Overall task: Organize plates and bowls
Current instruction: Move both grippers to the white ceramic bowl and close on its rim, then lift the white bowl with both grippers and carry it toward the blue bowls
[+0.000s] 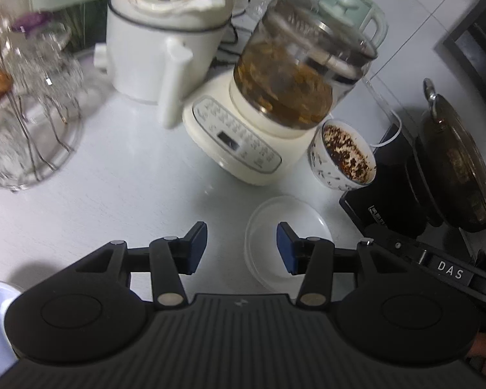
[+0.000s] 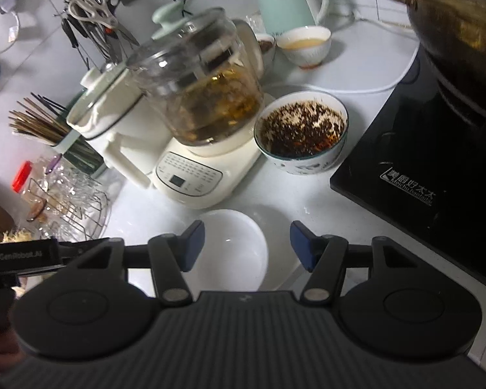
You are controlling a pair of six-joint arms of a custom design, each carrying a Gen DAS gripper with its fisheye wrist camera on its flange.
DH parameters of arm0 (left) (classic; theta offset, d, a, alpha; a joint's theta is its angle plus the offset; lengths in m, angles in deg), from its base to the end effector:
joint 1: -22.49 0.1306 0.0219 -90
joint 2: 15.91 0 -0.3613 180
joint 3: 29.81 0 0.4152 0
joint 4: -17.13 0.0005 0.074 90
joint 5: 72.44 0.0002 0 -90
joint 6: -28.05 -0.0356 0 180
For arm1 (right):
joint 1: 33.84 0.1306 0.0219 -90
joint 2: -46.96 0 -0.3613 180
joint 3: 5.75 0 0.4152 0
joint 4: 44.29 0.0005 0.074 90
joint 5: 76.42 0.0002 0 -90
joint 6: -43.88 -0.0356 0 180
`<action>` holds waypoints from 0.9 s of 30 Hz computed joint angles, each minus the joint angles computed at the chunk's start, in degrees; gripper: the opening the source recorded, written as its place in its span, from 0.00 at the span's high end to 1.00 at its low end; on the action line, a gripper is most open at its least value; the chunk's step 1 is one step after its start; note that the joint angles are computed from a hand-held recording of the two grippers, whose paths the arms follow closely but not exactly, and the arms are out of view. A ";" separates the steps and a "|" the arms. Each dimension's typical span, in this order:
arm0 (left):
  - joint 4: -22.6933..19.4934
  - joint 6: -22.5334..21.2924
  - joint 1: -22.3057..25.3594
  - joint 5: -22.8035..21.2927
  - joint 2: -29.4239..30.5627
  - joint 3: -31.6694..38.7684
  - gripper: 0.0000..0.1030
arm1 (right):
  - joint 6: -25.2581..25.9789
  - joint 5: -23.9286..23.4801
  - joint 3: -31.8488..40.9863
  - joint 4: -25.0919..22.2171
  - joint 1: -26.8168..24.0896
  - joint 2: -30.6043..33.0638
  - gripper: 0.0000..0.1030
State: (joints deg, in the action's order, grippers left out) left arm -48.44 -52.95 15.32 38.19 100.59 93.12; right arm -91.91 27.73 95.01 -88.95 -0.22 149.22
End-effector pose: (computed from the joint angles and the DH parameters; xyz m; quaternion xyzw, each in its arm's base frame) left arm 0.6439 -0.0941 0.4082 0.0325 0.9490 -0.2077 0.2349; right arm 0.4953 0.3183 0.3944 0.1433 0.9106 0.1488 0.3580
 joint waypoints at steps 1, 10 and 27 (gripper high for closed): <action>0.26 0.12 -0.32 0.09 0.41 0.00 0.48 | 0.05 -0.67 -0.28 0.28 -0.30 0.14 0.40; -1.92 0.42 -2.28 0.59 4.76 2.74 0.48 | -1.44 -7.92 -1.98 2.47 -1.81 2.70 0.47; -2.31 5.40 -2.58 0.72 8.62 3.26 0.75 | -2.25 -10.18 -3.02 3.64 -2.10 3.85 0.89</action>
State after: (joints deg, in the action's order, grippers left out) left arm -50.75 -47.55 12.74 38.91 109.20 96.38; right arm -94.15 17.55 91.99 -85.31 -2.32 153.07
